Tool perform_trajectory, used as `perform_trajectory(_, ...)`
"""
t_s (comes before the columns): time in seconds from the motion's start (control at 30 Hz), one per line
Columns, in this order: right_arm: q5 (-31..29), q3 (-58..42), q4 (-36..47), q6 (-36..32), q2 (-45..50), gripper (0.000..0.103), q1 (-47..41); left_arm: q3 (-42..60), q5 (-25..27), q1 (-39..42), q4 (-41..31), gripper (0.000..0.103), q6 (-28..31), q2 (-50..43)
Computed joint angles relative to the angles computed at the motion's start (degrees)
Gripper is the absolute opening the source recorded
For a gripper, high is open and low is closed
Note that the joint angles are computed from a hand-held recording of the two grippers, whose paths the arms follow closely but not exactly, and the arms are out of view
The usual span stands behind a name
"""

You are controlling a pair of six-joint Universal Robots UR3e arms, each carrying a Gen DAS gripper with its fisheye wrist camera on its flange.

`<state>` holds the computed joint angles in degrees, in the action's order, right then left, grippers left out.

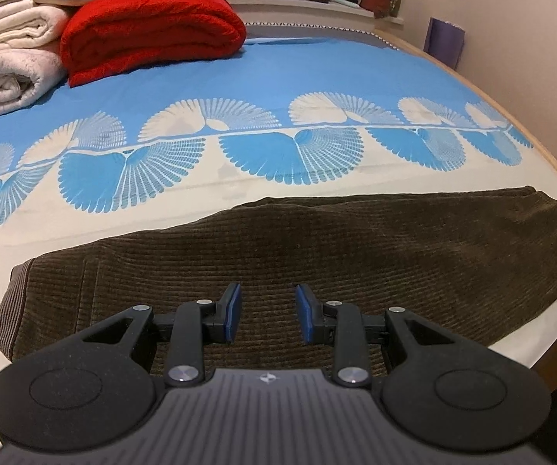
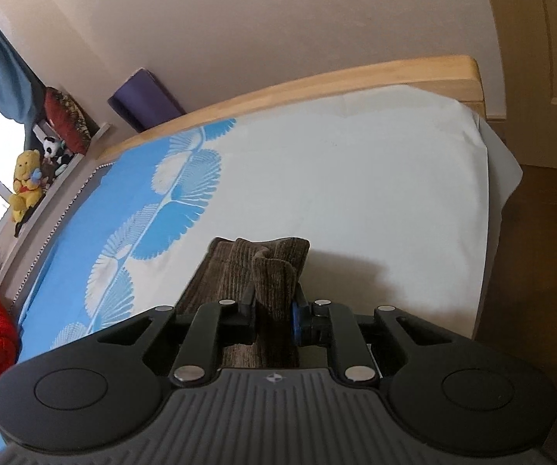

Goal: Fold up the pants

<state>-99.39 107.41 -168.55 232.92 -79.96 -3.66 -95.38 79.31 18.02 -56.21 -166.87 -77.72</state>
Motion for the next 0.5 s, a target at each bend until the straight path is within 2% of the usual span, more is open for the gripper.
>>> perform_trajectory(0.1,-1.7,-3.7,1.5,-2.3,0.2,0.016,2.2,0.1,-0.4,0.3,0.3,0.034,-0.5,0.3)
perform_trajectory(0.17,-4.9,-8.7,3.6,-6.7,1.9,0.016,5.7,0.3,-0.5,0.5,0.4,0.034,-1.0,0.1)
perform_trajectory(0.37,-11.3,-27.2,6.2,-22.5,11.3,0.015,18.1,1.3,-0.9,1.5,0.3,0.034,-2.9,-0.2)
perform_trajectory(0.5,-15.0,-46.8,7.5,-36.4,23.2,0.015,29.5,1.0,-0.7,3.0,0.4,0.034,-3.6,0.3)
